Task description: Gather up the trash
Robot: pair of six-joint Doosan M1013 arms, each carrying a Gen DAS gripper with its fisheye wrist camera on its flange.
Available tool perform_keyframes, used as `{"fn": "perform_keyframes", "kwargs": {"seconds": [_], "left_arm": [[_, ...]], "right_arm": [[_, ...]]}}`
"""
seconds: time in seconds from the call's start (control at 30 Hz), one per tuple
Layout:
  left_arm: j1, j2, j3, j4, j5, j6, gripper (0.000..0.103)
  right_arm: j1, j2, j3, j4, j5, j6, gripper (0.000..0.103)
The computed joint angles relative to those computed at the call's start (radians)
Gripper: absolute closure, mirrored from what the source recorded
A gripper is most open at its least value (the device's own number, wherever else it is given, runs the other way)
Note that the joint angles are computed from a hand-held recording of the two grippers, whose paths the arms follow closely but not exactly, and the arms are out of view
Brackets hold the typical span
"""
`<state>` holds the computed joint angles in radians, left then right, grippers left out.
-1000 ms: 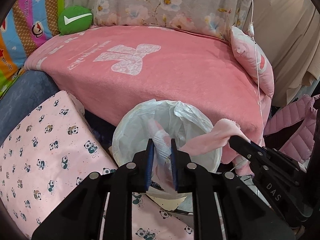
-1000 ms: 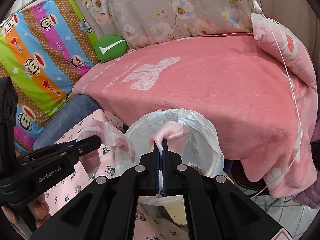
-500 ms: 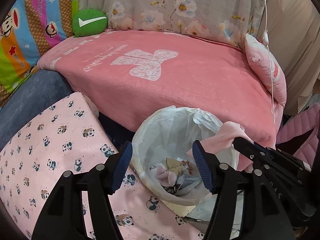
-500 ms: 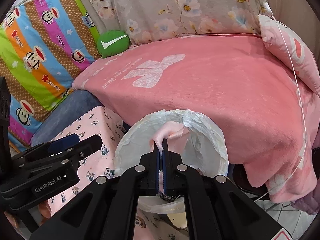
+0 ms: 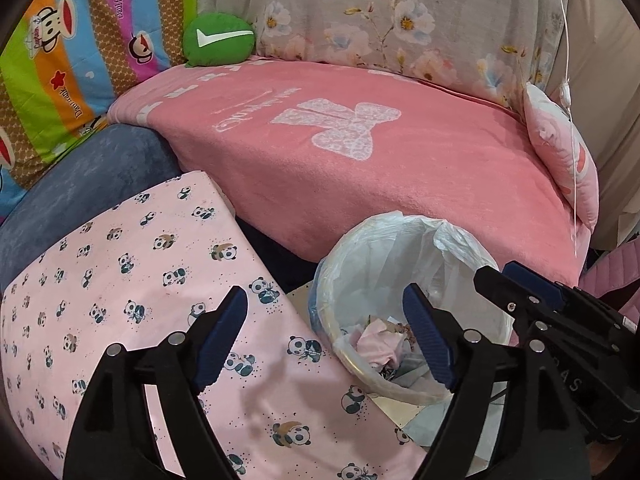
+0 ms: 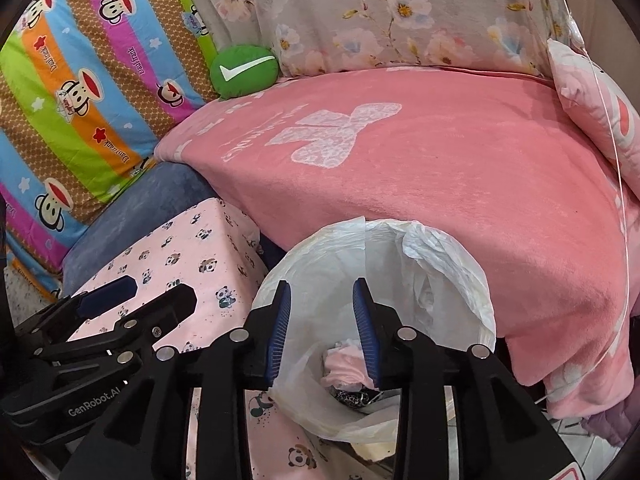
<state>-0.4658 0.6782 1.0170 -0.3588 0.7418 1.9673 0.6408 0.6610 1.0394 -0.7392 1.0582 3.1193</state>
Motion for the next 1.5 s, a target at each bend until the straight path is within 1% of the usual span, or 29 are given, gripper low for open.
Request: {"fn": "perform_keyframes", "kwargs": {"seconds": [0.13, 0.2, 0.3, 0.33, 0.37, 0.43, 0.5, 0.6, 0.63, 0.77, 0.8, 0.93, 0.97, 1.0, 1.17, 1.27, 1.33, 1.5], "left_arm": [[0.009, -0.01, 0.017, -0.001, -0.009, -0.021, 0.025], [0.013, -0.019, 0.033, 0.005, -0.023, -0.029, 0.024], [0.014, -0.038, 0.069, 0.057, -0.069, -0.071, 0.014], [0.015, -0.042, 0.078, 0.069, -0.079, -0.083, 0.014], [0.017, -0.047, 0.087, 0.076, -0.086, -0.091, 0.014], [0.022, -0.052, 0.097, 0.09, -0.085, -0.114, 0.014], [0.025, -0.062, 0.114, 0.112, -0.096, -0.143, 0.014], [0.027, -0.076, 0.14, 0.156, -0.115, -0.181, 0.012], [0.028, -0.081, 0.148, 0.162, -0.118, -0.188, 0.012], [0.026, -0.096, 0.176, 0.214, -0.132, -0.225, 0.012], [0.025, -0.099, 0.182, 0.224, -0.135, -0.231, 0.012], [0.025, -0.111, 0.206, 0.241, -0.143, -0.239, 0.011], [0.025, -0.113, 0.212, 0.245, -0.144, -0.24, 0.011], [0.025, -0.114, 0.215, 0.248, -0.143, -0.242, 0.011], [0.023, -0.119, 0.231, 0.274, -0.139, -0.258, 0.011], [0.023, -0.121, 0.237, 0.273, -0.134, -0.26, 0.011], [0.023, -0.122, 0.239, 0.269, -0.13, -0.257, 0.011], [0.018, -0.124, 0.244, 0.276, -0.121, -0.253, 0.011]], "right_arm": [[0.005, 0.014, -0.033, 0.014, 0.025, -0.025, 0.064], [0.01, 0.018, -0.045, 0.019, 0.039, -0.035, 0.06], [0.015, 0.022, -0.053, 0.014, 0.054, -0.049, 0.05], [0.02, 0.025, -0.062, 0.019, 0.072, -0.055, 0.048], [0.021, 0.026, -0.064, 0.022, 0.075, -0.055, 0.047], [0.027, 0.024, -0.064, 0.034, 0.077, -0.048, 0.041], [0.029, 0.019, -0.058, 0.039, 0.082, -0.048, 0.039], [0.041, 0.025, -0.071, 0.044, 0.122, -0.055, 0.034], [0.045, 0.027, -0.076, 0.046, 0.132, -0.061, 0.03], [0.055, 0.025, -0.07, 0.051, 0.137, -0.062, 0.021], [0.057, 0.021, -0.061, 0.051, 0.13, -0.059, 0.017], [0.059, 0.01, -0.04, 0.077, 0.114, -0.074, 0.015], [0.059, 0.005, -0.027, 0.085, 0.099, -0.085, 0.014], [0.06, 0.005, -0.029, 0.087, 0.102, -0.087, 0.01], [0.075, 0.008, -0.025, 0.067, 0.137, -0.052, 0.01], [0.079, 0.006, -0.018, 0.073, 0.124, -0.042, 0.01], [0.081, 0.004, -0.013, 0.074, 0.134, -0.039, 0.01], [0.084, 0.015, -0.035, 0.076, 0.163, -0.046, 0.01]]}}
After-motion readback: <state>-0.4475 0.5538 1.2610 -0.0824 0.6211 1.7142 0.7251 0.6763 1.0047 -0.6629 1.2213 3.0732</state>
